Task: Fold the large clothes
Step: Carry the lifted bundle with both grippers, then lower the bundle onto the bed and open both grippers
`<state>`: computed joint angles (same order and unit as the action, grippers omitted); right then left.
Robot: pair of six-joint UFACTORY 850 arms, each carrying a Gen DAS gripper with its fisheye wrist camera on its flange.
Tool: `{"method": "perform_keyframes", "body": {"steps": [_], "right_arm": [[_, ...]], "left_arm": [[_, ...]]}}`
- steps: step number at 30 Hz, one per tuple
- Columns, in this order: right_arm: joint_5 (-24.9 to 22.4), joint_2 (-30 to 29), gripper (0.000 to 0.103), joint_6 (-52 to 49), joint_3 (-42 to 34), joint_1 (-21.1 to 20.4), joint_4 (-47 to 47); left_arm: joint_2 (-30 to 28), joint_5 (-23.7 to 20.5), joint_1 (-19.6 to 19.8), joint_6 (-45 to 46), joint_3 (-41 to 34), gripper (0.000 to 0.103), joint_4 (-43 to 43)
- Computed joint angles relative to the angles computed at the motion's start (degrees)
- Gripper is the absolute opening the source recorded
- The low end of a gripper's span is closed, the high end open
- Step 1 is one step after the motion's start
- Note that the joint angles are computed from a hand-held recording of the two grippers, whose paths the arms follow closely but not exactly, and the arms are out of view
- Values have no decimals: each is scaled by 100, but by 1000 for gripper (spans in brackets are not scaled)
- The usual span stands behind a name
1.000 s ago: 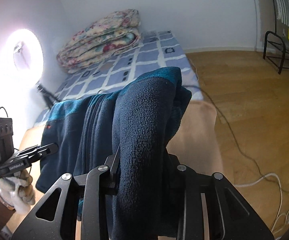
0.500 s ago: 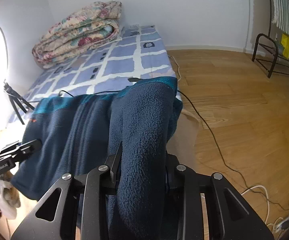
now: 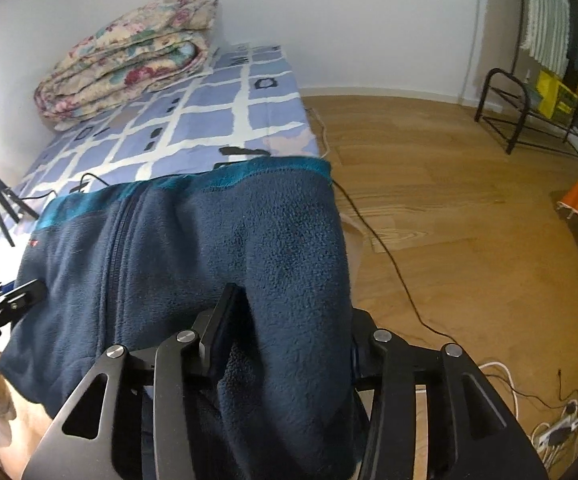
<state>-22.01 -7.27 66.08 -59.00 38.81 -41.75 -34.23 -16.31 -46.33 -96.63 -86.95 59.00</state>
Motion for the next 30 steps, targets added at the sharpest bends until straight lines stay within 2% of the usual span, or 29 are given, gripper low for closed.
{"method": "perform_keyframes", "body": {"steps": [6, 12, 21, 28, 30], "right_arm": [[-347, 226, 45, 605, 53, 201, -552], [-642, 591, 45, 1107, 180, 498, -914], [-1146, 1074, 45, 1424, 335, 1175, -1008], [-1689, 1569, 45, 1757, 363, 1811, -1130], [-1973, 1727, 45, 1817, 326, 2078, -1178]], "left_arm": [[287, -206, -195, -104, 240, 34, 286], [722, -330, -421, -634, 640, 34, 771], [1436, -834, -970, -832, 1123, 34, 1074], [2053, -1415, -1496, -753, 1374, 34, 1029], [2298, -1742, -1749, -698, 1452, 34, 986]]}}
